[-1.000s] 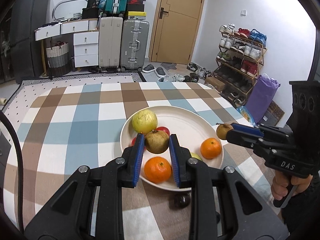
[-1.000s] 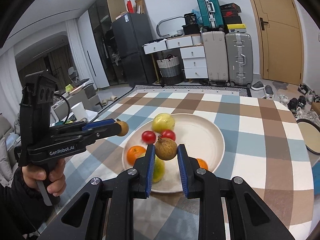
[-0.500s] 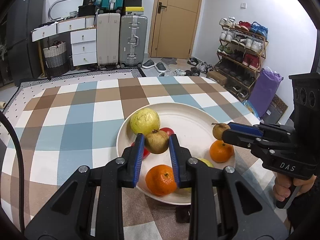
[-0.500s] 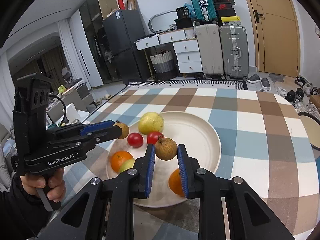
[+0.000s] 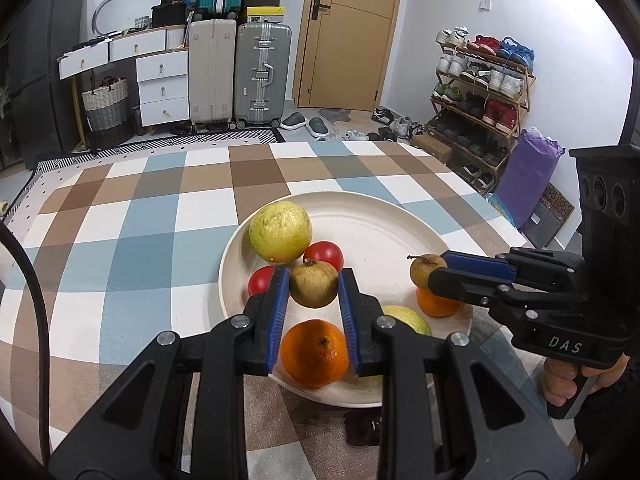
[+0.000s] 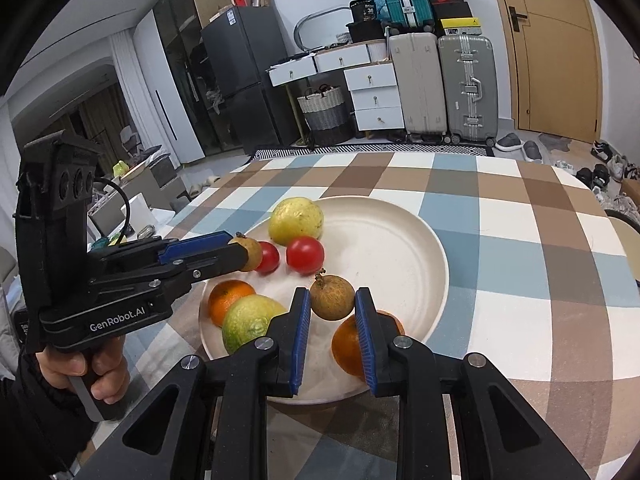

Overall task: Organize fruits
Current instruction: 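Lower both fruits onto the plate and open both grippers, then move both open grippers toward the dark purple plums on the table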

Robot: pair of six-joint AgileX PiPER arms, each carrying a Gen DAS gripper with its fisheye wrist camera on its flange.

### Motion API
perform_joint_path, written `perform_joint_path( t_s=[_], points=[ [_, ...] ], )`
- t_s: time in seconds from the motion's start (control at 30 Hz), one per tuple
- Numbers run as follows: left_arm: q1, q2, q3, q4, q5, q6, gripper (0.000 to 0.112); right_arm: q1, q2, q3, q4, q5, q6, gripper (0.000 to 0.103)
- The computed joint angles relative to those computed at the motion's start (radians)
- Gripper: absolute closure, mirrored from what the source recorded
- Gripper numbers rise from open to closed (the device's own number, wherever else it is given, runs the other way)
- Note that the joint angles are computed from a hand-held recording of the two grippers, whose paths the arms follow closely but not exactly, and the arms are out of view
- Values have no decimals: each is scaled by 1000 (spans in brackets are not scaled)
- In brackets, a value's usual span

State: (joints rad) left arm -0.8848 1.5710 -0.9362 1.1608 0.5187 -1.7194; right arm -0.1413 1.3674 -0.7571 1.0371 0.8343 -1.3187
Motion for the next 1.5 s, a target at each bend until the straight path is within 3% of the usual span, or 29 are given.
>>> perform_joint_path(
  t_s=[0.23,0.53,0.6,0.63,0.73,0.8,0.93,1.07,1.13,1.17,1.27,1.5],
  points=[
    [5,-2,15,-2,-34,-7,90,2,-5,2,-2,15,0,80],
    [-14,-11,20,15,-5,-36,89,-8,-29,18,11,16,-17,79],
    [-18,-19,19,-3,6,-15,82,-26,-35,21,22,23,-22,69],
    [-24,-24,23,3,23,-27,69,-36,-40,27,34,21,-28,60],
    [-56,-49,44,29,79,-83,35,-51,-58,43,51,5,-35,54],
    [-77,-70,53,34,111,-97,31,-51,-77,54,45,-14,-29,48],
    [-124,-105,68,13,186,-106,26,-79,-106,73,52,8,-40,21],
    [-172,-122,83,-15,254,-110,25,-107,-146,87,36,20,-24,12],
    [-205,-139,105,-4,279,-140,14,-128,-158,92,38,36,-26,2],
    [-218,-144,113,5,288,-153,9,-135,-166,96,35,34,-20,0],
    [-270,-151,124,10,342,-171,9,-127,-196,114,14,-17,11,0],
    [-343,-170,175,-11,385,-247,9,-121,-222,135,-20,-12,21,0]
  ],
)
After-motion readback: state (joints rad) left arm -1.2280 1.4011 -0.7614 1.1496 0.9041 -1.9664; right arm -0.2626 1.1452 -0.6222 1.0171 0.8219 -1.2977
